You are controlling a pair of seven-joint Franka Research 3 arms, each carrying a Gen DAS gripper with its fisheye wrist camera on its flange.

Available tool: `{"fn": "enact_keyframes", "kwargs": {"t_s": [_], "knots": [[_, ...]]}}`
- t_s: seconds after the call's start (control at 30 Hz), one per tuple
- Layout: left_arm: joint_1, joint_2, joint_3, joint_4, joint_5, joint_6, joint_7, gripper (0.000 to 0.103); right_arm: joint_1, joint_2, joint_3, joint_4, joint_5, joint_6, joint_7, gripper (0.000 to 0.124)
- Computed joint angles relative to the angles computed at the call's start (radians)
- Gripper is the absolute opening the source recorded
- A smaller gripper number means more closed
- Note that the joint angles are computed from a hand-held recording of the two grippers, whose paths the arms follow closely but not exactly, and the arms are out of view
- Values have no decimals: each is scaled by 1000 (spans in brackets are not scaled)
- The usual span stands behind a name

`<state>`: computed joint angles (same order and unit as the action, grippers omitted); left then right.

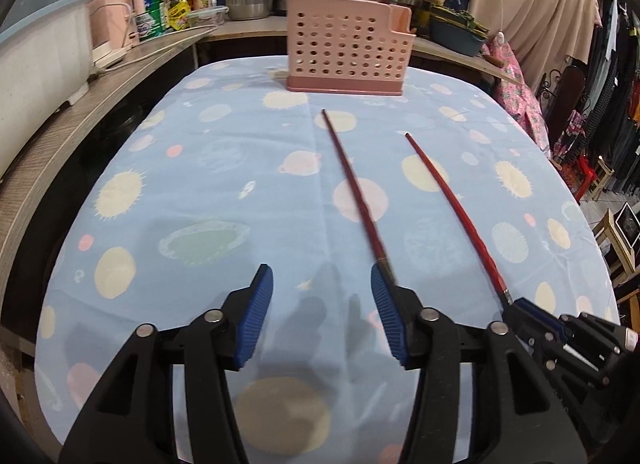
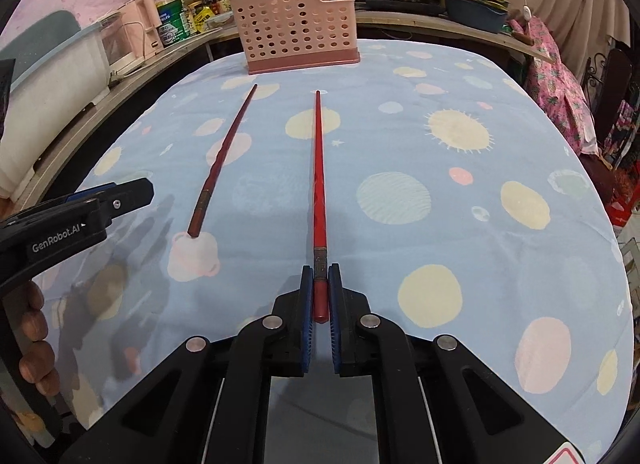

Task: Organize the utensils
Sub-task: 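Grasp the dark red chopstick with the left tool, then lift both held chopsticks and carry them above the pink basket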

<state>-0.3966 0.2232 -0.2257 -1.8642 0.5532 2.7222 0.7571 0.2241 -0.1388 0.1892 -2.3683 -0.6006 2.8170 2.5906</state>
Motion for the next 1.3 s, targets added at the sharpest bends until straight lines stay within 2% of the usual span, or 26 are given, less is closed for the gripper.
{"fn": "enact_keyframes", "kwargs": {"t_s": [0.3,0.53,0.67,0.8,0.83,1.3], "knots": [[-44,101,4,114,-7,-48,30,52,-32,-38,7,-50,27,31,-1,7],[-53,117,17,122,-6,-71,16,51,-44,-34,18,-50,38,44,-9,7],[-56,106,24,106,20,-65,2,39,-47,-35,21,-52,39,46,-10,7],[-39,91,13,80,6,-42,22,12,-49,-37,24,-53,41,47,-9,7],[-36,86,11,71,2,-35,28,8,-49,-36,24,-53,40,46,-10,7],[-7,-12,-4,-36,-27,6,42,7,-45,-51,34,-51,34,42,-6,7]]}}
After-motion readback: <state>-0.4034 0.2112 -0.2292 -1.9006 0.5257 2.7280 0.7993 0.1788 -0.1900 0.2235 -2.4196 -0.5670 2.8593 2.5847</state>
